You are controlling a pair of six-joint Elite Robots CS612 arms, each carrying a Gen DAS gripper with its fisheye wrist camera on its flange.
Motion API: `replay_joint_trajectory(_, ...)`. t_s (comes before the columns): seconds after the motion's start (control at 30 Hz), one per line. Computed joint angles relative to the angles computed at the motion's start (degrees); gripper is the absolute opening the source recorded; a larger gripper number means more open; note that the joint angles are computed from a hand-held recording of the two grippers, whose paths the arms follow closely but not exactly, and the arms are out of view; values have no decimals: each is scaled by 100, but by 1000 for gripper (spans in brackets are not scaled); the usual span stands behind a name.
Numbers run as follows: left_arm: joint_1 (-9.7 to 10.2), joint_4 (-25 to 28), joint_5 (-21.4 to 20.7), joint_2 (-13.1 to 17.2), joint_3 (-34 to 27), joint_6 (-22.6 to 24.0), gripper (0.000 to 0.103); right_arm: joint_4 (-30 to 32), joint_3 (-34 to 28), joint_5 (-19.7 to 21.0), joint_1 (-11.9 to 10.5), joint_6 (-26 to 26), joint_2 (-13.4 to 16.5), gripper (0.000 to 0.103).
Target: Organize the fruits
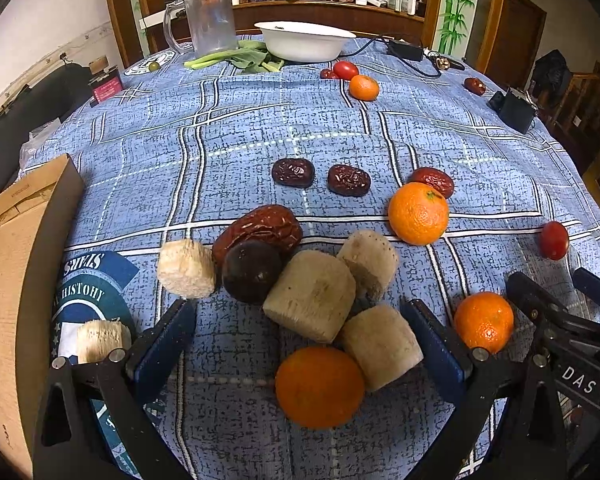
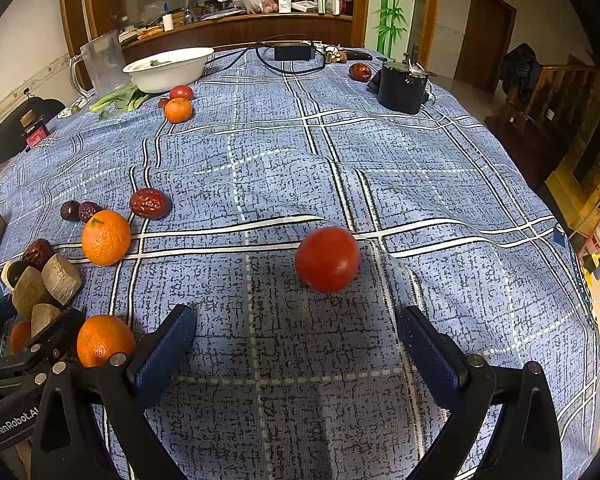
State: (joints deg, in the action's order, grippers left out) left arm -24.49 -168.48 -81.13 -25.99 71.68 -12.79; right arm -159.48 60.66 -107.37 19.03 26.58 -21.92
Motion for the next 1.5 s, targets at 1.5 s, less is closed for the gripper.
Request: replay_joint_trajectory(1.5, 39, -2823, 337, -973, 1925, 173, 84, -1783, 787, -813, 478, 211, -355, 102)
